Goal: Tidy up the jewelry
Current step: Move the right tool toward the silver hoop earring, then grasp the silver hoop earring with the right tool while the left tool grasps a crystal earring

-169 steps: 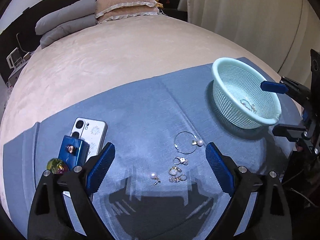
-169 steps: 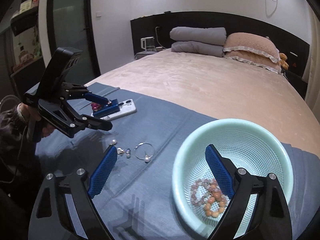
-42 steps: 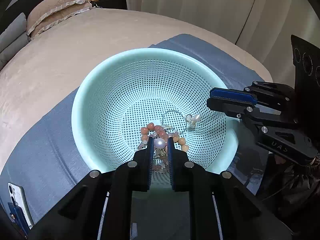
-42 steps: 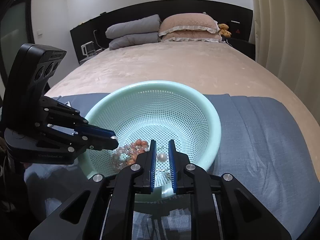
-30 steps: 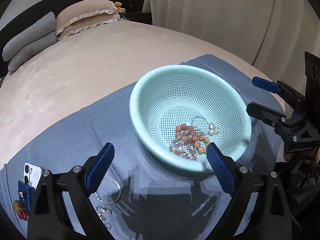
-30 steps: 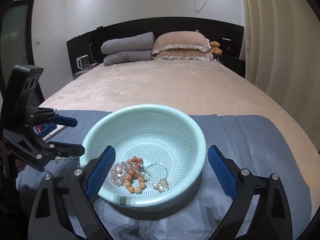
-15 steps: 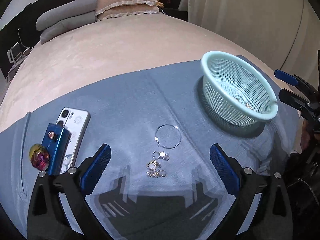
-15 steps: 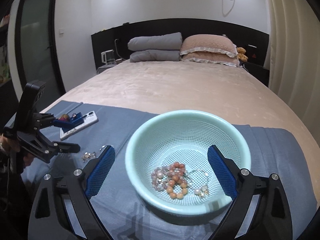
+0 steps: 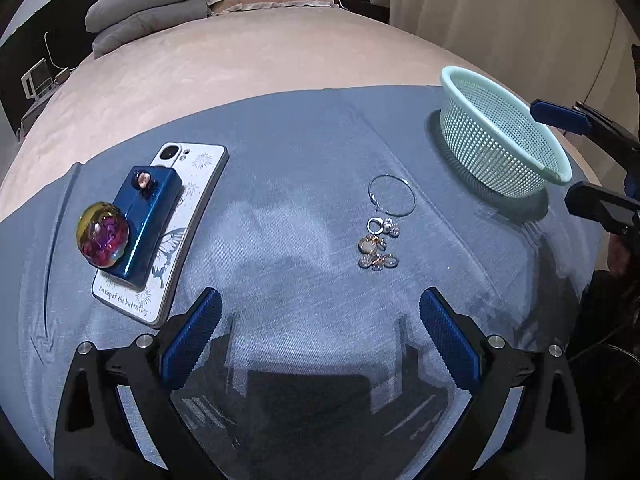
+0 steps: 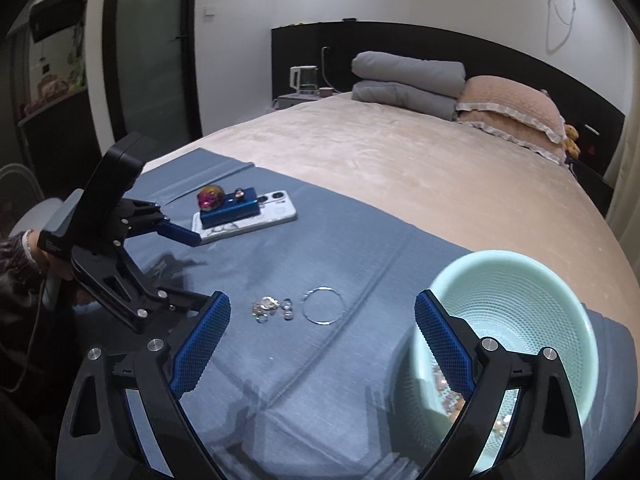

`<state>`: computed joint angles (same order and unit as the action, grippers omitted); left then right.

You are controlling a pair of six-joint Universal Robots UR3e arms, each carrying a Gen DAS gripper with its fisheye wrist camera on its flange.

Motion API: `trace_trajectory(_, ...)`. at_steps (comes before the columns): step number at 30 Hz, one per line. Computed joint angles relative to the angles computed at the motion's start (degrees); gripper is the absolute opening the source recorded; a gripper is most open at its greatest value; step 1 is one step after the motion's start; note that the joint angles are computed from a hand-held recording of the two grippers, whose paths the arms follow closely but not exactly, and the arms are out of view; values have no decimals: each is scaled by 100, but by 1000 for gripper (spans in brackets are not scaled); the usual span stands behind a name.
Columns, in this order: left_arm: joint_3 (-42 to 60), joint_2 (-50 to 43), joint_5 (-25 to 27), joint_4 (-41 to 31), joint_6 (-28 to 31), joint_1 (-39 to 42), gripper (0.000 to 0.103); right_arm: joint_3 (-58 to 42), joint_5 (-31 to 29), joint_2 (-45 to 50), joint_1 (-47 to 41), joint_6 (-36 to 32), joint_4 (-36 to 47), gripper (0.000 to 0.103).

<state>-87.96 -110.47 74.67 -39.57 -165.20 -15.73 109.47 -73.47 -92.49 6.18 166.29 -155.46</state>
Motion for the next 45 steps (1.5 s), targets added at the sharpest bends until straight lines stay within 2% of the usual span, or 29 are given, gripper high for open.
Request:
trace_trajectory(5, -352, 22, -271, 315, 131, 136, 97, -325, 62, 734, 266, 152, -62, 88)
trace_trajectory(9, -411, -63, -298, 523, 331, 92, 97, -420, 261, 1181, 226, 297, -242, 88)
trace_trajectory(13, -313, -319, -313, 763, 379, -33, 97, -748, 89, 1607, 314, 445, -145, 78)
trace_trajectory(18, -180, -596, -449, 957, 414, -105, 94, -1107, -147, 2029, 345, 716, -138, 74)
trace_trajectory(21, -26, -756, -430, 976, 491, -136, 84, -1417, -293, 2248, 380, 723, 70, 70)
trace_trajectory(28, 74, -781, -579, 845, 671, -59, 67, -2095, -683, 2719, 463, 682, 520, 70)
trace_trajectory(30, 116, -788, -605, 793, 776, -60, 56, -2135, -733, 2772, 456, 644, 567, 67)
trace_trajectory(32, 248, -853, -661, 685, 856, -79, 49, -2086, -690, 2769, 411, 652, 556, 64)
trace_trajectory(36, 443, -983, -699, 590, 958, -134, 42, -2015, -816, 2767, 439, 609, 480, 57)
trace_trajectory(38, 563, -1045, -750, 469, 975, -149, 36, -2046, -944, 2782, 470, 587, 512, 43)
trace_trajectory(40, 566, -1035, -805, 398, 950, -155, 32, -1998, -899, 2756, 442, 575, 481, 43)
trace_trajectory(42, 549, -1019, -856, 350, 910, -145, 22, -1972, -917, 2728, 447, 589, 479, 43)
trace_trajectory(45, 494, -961, -829, 316, 834, -160, 16, -1952, -933, 2681, 464, 606, 517, 42)
